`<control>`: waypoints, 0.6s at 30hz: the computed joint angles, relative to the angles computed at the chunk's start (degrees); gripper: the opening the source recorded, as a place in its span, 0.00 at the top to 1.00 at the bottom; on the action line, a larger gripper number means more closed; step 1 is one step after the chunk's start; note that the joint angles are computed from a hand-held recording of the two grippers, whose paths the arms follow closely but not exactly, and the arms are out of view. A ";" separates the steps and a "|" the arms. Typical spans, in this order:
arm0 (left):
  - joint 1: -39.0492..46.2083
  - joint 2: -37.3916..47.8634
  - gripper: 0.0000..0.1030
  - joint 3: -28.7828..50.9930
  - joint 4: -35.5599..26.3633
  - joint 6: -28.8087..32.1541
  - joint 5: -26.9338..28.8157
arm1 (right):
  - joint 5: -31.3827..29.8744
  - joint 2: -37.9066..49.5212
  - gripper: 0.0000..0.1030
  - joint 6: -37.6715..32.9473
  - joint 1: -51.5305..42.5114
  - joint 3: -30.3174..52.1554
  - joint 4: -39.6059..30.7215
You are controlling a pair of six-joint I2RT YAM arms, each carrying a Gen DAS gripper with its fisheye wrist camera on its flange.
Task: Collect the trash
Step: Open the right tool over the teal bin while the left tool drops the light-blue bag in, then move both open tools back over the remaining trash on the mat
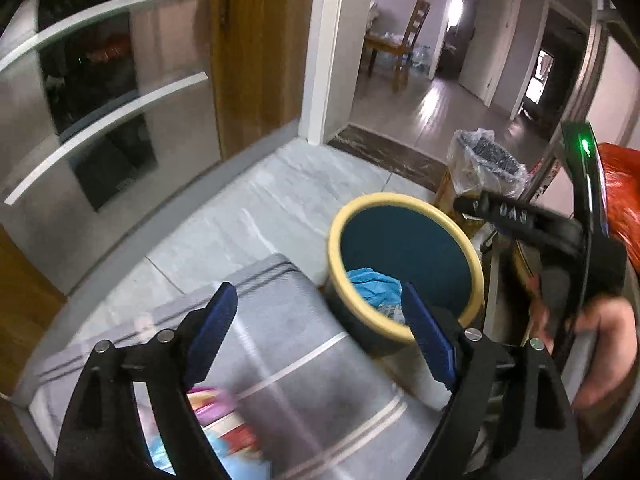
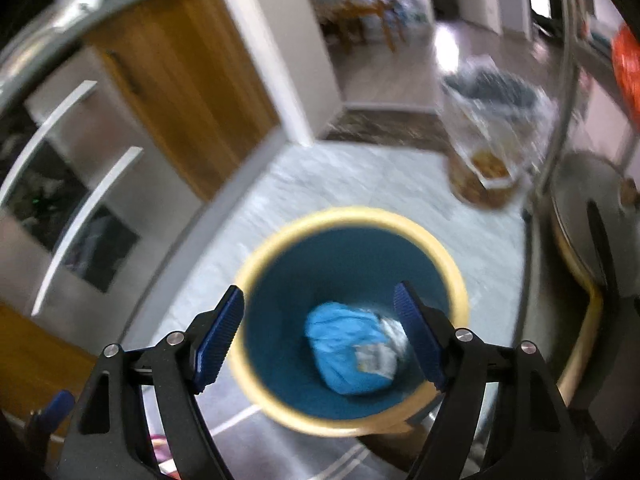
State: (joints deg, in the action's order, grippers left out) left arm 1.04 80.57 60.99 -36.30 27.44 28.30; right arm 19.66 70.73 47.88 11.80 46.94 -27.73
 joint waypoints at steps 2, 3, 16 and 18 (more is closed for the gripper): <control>6.16 -3.08 0.12 0.93 -4.26 4.71 4.49 | 3.64 -1.85 0.20 -1.03 3.83 1.52 -1.08; 9.36 -4.07 0.12 1.83 -6.56 7.05 6.57 | 5.27 -2.83 0.19 -1.19 6.07 2.30 -1.32; 39.36 2.13 0.06 13.60 -22.59 28.47 14.70 | 12.58 -1.75 0.10 2.52 32.34 9.34 -1.84; 41.44 3.64 0.06 13.91 -21.64 28.98 13.85 | 11.45 0.08 0.10 3.54 34.24 10.19 -2.44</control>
State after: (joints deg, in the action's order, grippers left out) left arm 42.48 84.22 74.90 -57.94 56.42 42.15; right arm 31.11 70.81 51.42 46.04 57.13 -30.17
